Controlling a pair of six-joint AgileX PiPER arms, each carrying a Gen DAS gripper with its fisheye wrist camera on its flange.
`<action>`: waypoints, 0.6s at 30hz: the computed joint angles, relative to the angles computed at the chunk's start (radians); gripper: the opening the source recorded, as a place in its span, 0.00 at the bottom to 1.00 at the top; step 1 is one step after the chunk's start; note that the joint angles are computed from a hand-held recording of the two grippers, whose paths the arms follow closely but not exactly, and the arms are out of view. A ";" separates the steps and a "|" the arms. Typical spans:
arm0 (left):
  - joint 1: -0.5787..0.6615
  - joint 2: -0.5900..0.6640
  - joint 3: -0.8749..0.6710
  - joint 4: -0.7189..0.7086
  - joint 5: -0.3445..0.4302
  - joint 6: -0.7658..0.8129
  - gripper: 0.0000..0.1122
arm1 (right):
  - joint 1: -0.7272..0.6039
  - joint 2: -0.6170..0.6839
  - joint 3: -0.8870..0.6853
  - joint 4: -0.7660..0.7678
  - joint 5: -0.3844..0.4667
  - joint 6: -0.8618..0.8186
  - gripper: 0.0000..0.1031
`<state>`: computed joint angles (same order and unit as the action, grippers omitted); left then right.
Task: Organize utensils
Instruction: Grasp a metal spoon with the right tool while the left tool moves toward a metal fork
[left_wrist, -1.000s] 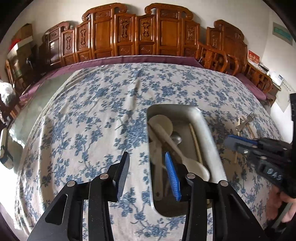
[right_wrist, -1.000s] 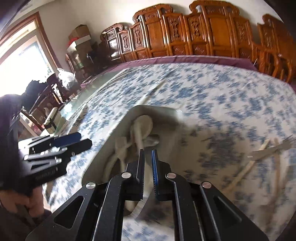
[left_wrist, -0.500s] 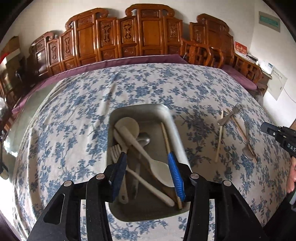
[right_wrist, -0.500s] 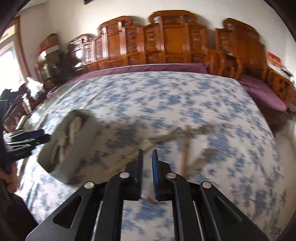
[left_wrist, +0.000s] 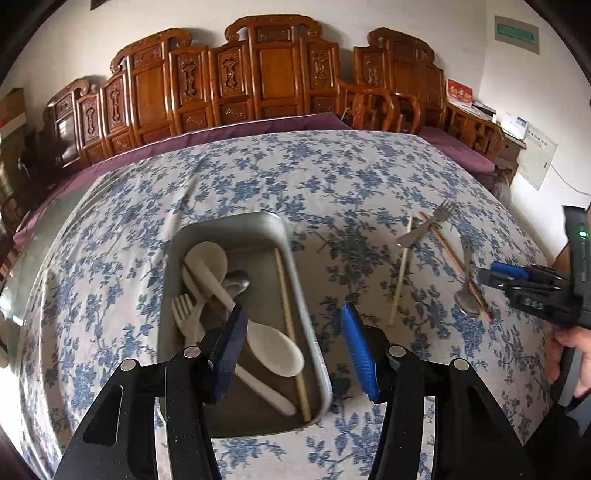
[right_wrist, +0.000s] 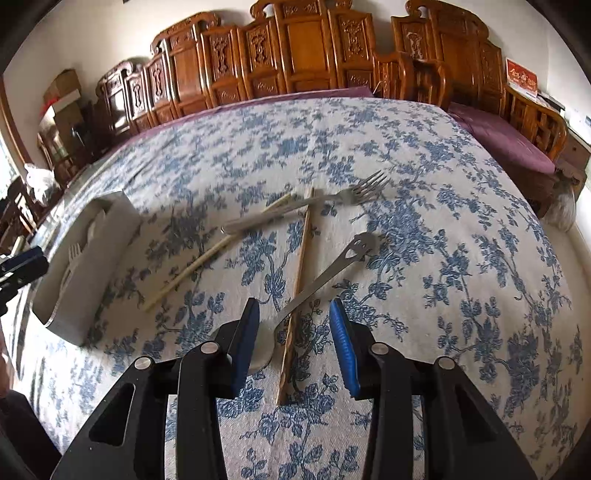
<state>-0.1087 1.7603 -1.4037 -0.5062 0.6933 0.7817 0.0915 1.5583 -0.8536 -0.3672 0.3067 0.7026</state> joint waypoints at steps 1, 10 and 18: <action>-0.007 -0.004 0.008 -0.002 -0.006 0.003 0.45 | -0.005 0.017 -0.010 0.026 -0.006 -0.022 0.41; -0.031 -0.008 0.032 0.010 -0.028 0.003 0.45 | -0.001 0.127 -0.088 -0.045 0.025 0.058 0.40; -0.040 -0.008 0.047 0.032 -0.048 -0.002 0.45 | 0.009 0.127 -0.085 -0.121 0.034 0.136 0.14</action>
